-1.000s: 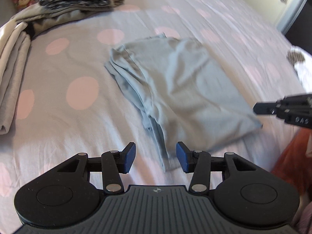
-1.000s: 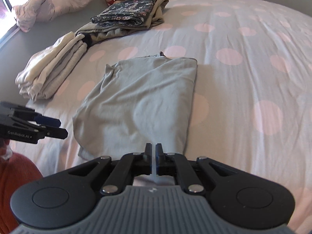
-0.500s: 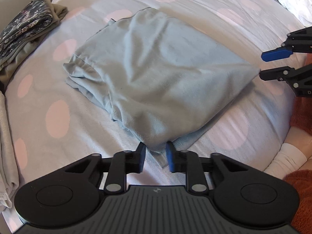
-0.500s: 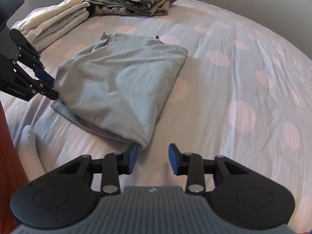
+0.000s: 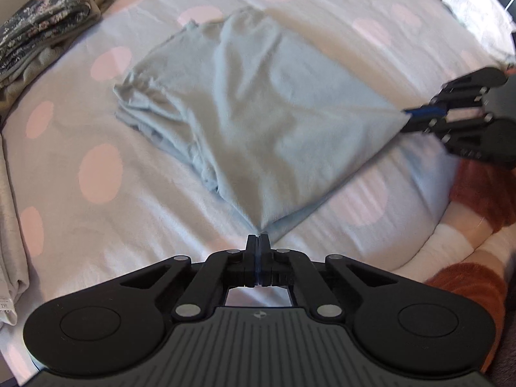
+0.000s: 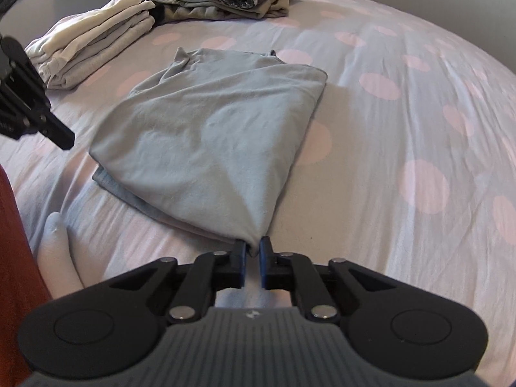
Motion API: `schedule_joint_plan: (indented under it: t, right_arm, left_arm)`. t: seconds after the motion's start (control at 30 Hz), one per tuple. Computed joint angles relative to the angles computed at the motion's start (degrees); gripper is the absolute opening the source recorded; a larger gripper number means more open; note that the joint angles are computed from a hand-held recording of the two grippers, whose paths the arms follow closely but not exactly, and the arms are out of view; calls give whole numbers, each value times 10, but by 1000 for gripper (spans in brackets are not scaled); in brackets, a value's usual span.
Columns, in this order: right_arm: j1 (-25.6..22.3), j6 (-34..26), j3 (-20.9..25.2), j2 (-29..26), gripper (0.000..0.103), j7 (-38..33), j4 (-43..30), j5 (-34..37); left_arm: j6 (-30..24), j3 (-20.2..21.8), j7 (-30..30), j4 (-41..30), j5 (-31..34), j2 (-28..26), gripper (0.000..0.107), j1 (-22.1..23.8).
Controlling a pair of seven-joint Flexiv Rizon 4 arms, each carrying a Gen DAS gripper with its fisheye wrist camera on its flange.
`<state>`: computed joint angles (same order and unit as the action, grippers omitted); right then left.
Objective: Fold clothes
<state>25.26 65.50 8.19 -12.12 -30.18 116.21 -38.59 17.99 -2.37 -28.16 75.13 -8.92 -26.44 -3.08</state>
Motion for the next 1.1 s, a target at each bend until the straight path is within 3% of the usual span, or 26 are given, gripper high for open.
schedule_joint_plan:
  t: [0.17,0.33,0.47,0.57,0.6,0.67,0.77,0.8,0.9,1.1]
  right_arm:
    - [4,-42,12,-3,5,-29,-14,36]
    - [3,-51,16,-3,3,-42,-14,58]
    - [1,-22,11,2,3,-30,-2,56]
    - [0,8,4,8,12,-7,12,40]
    - [-1,15,3,9,22,-3,15,34]
    - [-3,28,1,11,33,3,19,25]
    - [-5,30,4,8,33,-4,18,27]
    - [-5,30,5,8,34,-7,18,31]
    - [-6,27,7,6,35,-15,15,39]
    - [-1,24,0,3,37,-9,13,24]
  left_arm:
    - [17,4,9,15,22,1,0,-4]
    - [102,-10,123,87,2,37,1,8]
    - [145,-13,173,123,-12,51,14,6]
    - [174,-12,193,136,-8,51,18,-2]
    - [178,-10,194,135,0,49,18,-6]
    - [187,-9,200,138,9,45,18,-11]
    - [217,-13,213,152,4,44,15,-13]
    - [222,-14,212,153,1,44,6,-13]
    - [222,-15,210,151,-9,46,1,-13]
    - [103,-8,193,78,-7,38,1,-5]
